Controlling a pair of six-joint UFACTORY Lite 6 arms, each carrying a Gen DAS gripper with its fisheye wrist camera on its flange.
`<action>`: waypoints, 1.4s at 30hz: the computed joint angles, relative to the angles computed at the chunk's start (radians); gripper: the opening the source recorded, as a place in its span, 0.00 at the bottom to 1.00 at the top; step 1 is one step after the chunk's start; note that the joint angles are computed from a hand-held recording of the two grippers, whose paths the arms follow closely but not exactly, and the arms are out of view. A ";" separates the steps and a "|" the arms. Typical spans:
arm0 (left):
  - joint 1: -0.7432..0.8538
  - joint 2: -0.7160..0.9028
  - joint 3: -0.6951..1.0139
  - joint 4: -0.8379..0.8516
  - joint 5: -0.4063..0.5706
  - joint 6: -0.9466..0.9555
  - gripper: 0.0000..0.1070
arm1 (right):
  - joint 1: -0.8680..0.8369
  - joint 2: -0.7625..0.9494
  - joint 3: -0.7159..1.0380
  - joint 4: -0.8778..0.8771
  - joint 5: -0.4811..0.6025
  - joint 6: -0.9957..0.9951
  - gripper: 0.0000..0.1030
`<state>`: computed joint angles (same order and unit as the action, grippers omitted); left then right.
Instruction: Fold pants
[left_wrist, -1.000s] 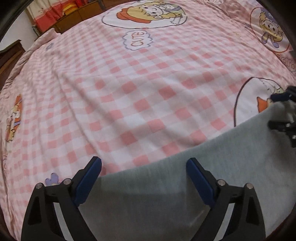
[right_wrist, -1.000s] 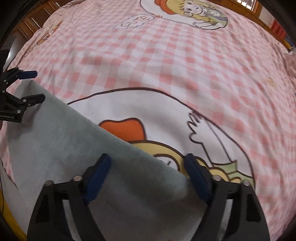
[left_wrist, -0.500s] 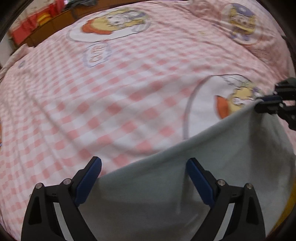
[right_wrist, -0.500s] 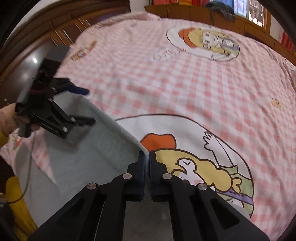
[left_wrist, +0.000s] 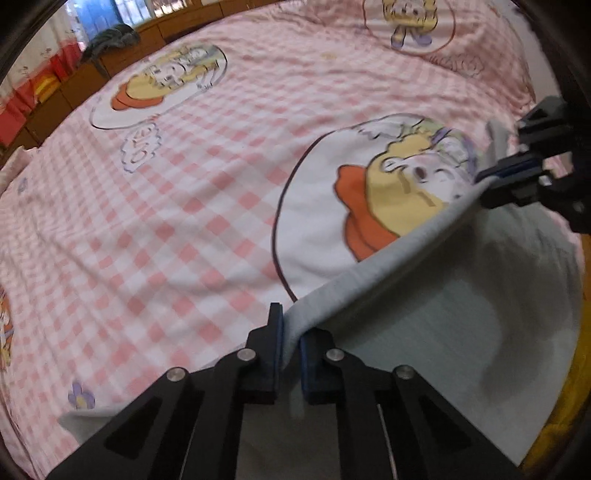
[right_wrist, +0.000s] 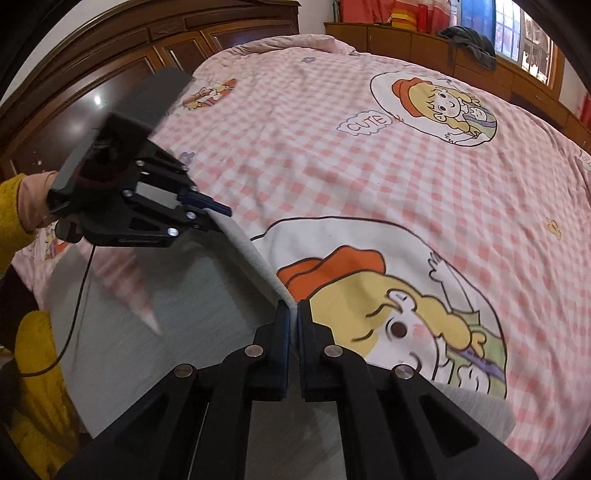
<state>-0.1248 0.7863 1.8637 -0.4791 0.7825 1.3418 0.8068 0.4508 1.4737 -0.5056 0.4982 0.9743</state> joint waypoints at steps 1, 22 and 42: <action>0.025 -0.080 -0.097 -0.048 -0.009 0.047 0.07 | 0.012 -0.012 -0.010 -0.014 0.005 0.017 0.04; 0.487 -1.225 -1.254 -0.113 0.166 0.366 0.06 | 0.623 -0.085 -0.054 -0.212 0.313 0.594 0.04; 0.566 -1.331 -1.619 -0.139 -0.034 0.431 0.06 | 0.817 -0.098 -0.196 -0.121 0.491 1.224 0.36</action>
